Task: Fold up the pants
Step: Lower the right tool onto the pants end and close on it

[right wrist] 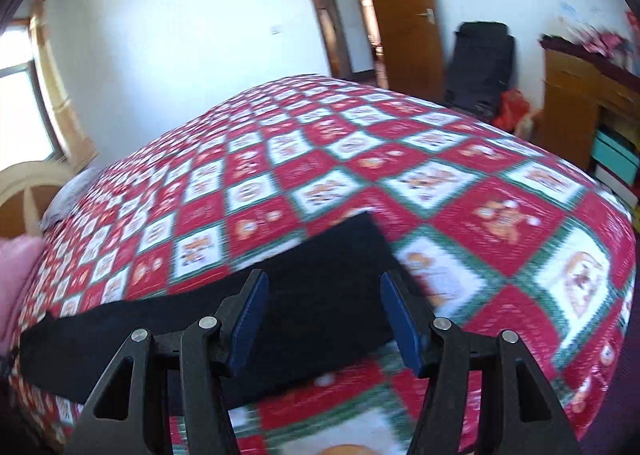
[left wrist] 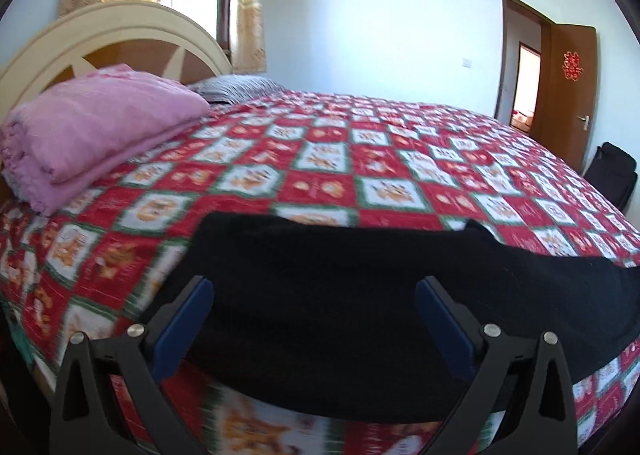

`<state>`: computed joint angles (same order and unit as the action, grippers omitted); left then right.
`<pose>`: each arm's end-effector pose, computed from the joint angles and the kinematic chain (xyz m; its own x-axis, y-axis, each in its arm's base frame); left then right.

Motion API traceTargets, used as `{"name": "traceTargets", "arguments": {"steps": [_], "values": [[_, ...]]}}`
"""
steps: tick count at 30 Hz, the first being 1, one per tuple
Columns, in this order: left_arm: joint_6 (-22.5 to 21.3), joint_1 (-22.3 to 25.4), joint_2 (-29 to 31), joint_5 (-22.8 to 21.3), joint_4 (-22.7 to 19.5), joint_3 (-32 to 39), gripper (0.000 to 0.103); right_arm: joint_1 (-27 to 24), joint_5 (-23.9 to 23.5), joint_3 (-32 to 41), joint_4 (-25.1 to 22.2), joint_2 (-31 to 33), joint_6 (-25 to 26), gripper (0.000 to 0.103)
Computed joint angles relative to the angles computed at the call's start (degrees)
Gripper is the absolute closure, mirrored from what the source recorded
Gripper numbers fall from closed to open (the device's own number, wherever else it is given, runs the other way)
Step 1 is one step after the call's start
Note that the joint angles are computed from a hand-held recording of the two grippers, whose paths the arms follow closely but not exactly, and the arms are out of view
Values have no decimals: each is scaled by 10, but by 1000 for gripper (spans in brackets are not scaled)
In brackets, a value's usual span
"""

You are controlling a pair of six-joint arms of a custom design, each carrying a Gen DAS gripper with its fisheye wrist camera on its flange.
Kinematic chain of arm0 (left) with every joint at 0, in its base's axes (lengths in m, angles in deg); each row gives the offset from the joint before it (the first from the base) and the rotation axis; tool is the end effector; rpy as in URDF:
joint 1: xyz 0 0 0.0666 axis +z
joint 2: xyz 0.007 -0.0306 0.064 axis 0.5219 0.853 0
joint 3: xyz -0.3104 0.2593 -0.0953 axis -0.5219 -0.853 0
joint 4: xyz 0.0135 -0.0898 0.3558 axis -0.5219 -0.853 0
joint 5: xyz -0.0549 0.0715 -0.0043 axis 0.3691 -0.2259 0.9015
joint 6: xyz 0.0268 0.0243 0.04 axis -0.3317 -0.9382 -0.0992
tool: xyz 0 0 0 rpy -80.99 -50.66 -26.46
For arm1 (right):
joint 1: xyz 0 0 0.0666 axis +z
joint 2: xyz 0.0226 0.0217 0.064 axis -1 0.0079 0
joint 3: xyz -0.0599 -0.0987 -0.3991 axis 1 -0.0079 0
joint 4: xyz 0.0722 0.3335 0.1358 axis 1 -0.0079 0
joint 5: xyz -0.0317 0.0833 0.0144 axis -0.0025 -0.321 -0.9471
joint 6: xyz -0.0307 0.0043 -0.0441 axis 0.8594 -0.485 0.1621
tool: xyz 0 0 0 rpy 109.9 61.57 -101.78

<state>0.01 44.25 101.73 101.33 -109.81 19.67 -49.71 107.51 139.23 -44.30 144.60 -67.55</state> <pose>0.4469 0.0858 0.4681 -0.5473 0.1003 -0.8309 0.2600 0.9640 -0.0549 0.2113 0.1412 0.5262 -0.3615 0.5541 -0.7498 0.6538 0.7240 0.2198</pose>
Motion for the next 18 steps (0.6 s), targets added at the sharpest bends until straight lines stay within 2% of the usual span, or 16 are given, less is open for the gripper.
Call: {"name": "traceTargets", "arguments": {"steps": [5,9,12,13,14,15,18], "values": [[-16,-32,-2,-24,-20,-11,0,-23,-45,-42,35,-33,12,43],[-18,-46,-1,-32,-27,-19,0,-34,-49,-47,27,-29,24,43],[-17,-52,8,-35,-34,-21,0,-35,-53,-61,47,-43,28,43],[-17,-54,11,-42,-35,-22,0,-31,-53,-59,46,-42,27,45],[-17,-55,9,-44,-26,-28,0,-32,-58,-59,53,-42,31,54],[-19,-54,4,-41,-11,-37,0,-34,-73,-62,71,-47,41,58],[-19,-51,1,-32,-2,-44,0,-43,-76,-62,61,-38,37,61]]}}
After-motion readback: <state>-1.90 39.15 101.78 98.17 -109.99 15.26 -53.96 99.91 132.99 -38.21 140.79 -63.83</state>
